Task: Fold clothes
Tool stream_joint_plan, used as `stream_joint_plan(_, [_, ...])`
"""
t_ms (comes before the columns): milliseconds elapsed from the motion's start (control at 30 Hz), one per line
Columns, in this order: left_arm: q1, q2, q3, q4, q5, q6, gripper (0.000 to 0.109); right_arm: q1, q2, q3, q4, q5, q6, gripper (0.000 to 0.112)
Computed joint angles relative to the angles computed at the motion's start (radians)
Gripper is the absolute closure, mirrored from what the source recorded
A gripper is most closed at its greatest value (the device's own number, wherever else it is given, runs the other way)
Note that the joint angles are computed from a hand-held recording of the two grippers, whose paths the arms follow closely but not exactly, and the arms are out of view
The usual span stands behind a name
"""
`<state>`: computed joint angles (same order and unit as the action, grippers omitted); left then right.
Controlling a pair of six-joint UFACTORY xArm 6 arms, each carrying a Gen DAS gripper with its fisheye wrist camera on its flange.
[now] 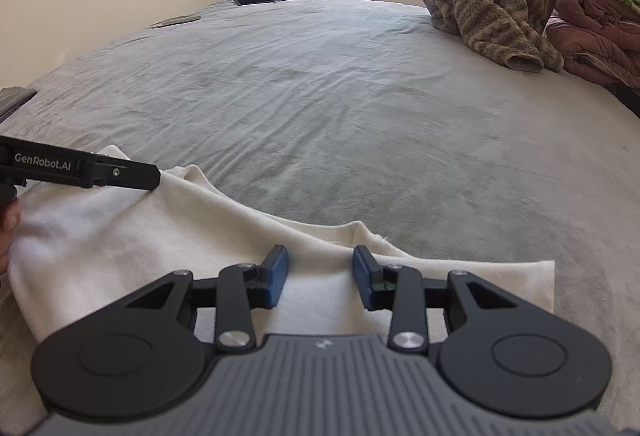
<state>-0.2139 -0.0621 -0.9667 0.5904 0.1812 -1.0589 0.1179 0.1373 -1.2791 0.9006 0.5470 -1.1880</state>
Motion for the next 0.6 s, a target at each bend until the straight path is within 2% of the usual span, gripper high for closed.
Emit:
stream_joint_plan(100, [0.011,-0.004,0.012,-0.021,-0.022,0.006,0.062,0.006,-0.008,0.024,-0.024,-0.053,0.029,0.076])
stream_joint_plan(267, [0.003,0.0,-0.005,0.131,0.003,-0.089,0.062,0.01,-0.024,0.051,-0.058,-0.085,0.081,0.076])
stream_joint_plan(433, [-0.01,-0.031,0.002,0.213,0.022,-0.128,0.061,0.014,-0.035,0.065,-0.082,-0.109,0.108,0.076])
stream_joint_plan(533, [-0.021,-0.049,0.011,0.238,0.017,-0.136,0.06,0.018,-0.044,0.073,-0.03,-0.113,0.064,0.076])
stream_joint_plan(600, [-0.029,-0.051,0.016,0.225,0.009,-0.12,0.06,0.005,-0.056,0.066,0.064,-0.051,0.001,0.074])
